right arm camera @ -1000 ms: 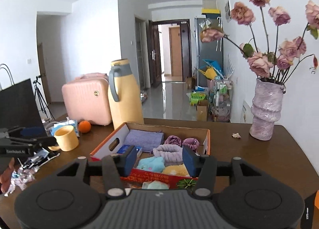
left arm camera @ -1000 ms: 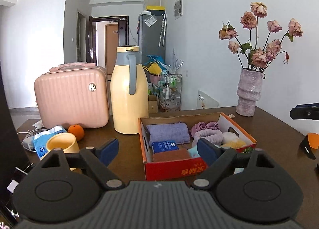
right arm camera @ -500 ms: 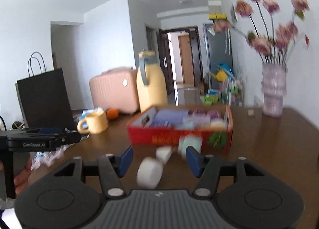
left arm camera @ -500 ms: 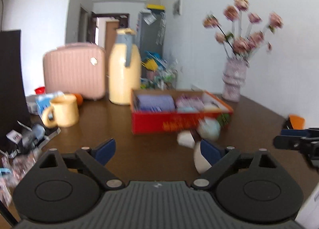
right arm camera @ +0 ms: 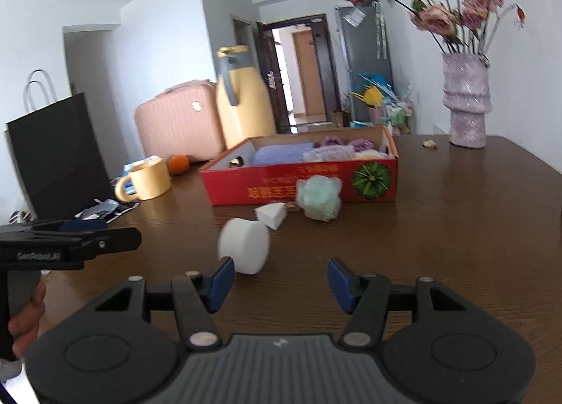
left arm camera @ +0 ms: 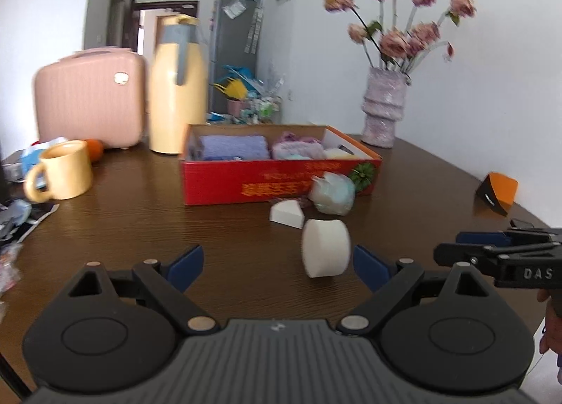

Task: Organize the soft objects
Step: 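Grasp the white cylindrical sponge with the left tool while the right tool grasps the mint-green mesh puff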

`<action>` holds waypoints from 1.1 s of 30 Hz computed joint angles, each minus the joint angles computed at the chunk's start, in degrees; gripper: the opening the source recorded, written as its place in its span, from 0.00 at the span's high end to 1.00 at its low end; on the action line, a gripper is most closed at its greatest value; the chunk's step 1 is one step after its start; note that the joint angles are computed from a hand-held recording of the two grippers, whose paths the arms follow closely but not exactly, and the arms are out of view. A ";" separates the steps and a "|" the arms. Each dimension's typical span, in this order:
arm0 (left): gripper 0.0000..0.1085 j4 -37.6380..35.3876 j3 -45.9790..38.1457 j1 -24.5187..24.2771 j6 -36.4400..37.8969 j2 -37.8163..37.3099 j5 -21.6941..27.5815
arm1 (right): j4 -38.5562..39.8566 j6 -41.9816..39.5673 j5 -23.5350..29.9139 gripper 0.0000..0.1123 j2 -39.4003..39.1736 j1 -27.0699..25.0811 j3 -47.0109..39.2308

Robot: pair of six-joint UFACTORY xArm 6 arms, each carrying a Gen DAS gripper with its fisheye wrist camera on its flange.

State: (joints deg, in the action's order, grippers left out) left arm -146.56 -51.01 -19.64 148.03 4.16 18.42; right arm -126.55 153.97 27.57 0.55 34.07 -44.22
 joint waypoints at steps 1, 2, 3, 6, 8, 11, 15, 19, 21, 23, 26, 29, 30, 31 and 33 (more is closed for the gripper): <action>0.14 1.34 -1.37 -0.76 -0.99 1.46 -0.04 | -0.08 0.42 -0.20 0.48 0.56 -0.60 -0.39; 0.14 2.49 -2.76 -1.50 -1.86 2.97 -0.06 | -0.11 0.91 -0.28 0.48 1.07 -1.20 -0.69; 0.14 3.57 -4.50 -2.30 -2.61 4.80 -0.10 | -0.25 1.40 -0.48 0.48 1.52 -1.81 -0.98; 0.15 4.60 -9.72 -4.50 -2.73 9.90 -1.31 | -0.24 2.03 -0.43 0.48 2.40 -3.37 -1.50; 0.19 5.39 -13.56 -5.85 -3.28 13.40 -3.02 | -0.13 1.96 -0.84 0.48 2.99 -4.69 -2.08; 0.35 7.17 -16.97 -6.41 -5.19 16.79 -3.34 | -0.37 1.07 -1.81 0.48 4.41 -6.65 -3.92; 0.71 19.23 -19.05 -5.94 -16.47 19.24 -2.82 | -3.10 0.99 -3.97 0.48 8.38 -9.21 -9.03; 0.73 26.65 -18.00 -3.06 -23.10 18.72 1.89 | -6.84 2.13 -8.56 0.48 17.04 -12.21 -19.66; 0.73 28.15 -17.90 -1.44 -25.66 18.59 4.34 | -7.83 2.65 -10.92 0.48 21.50 -13.45 -25.62; 0.73 27.87 -18.44 -0.04 -27.55 18.96 5.89 | -8.46 3.67 -13.90 0.48 25.88 -14.64 -32.00; 0.73 28.25 -19.75 1.05 -31.54 19.86 6.23 | -1.73 -2.56 -16.64 0.52 31.69 -15.99 -39.83; 0.73 29.70 -19.92 1.88 -34.77 19.82 6.96 | 4.12 -9.32 -18.34 0.66 35.16 -16.63 -44.04; 0.73 29.65 -19.79 2.01 -34.82 19.65 7.24 | 4.11 -9.31 -18.77 0.69 35.72 -16.71 -44.66; 0.73 29.16 -19.71 2.00 -34.24 19.52 7.21 | 4.01 -9.13 -18.51 0.75 35.95 -16.57 -44.77; 0.73 27.14 -20.04 1.53 -32.01 19.63 5.80 | 3.07 -9.06 -18.23 0.80 35.88 -16.33 -44.58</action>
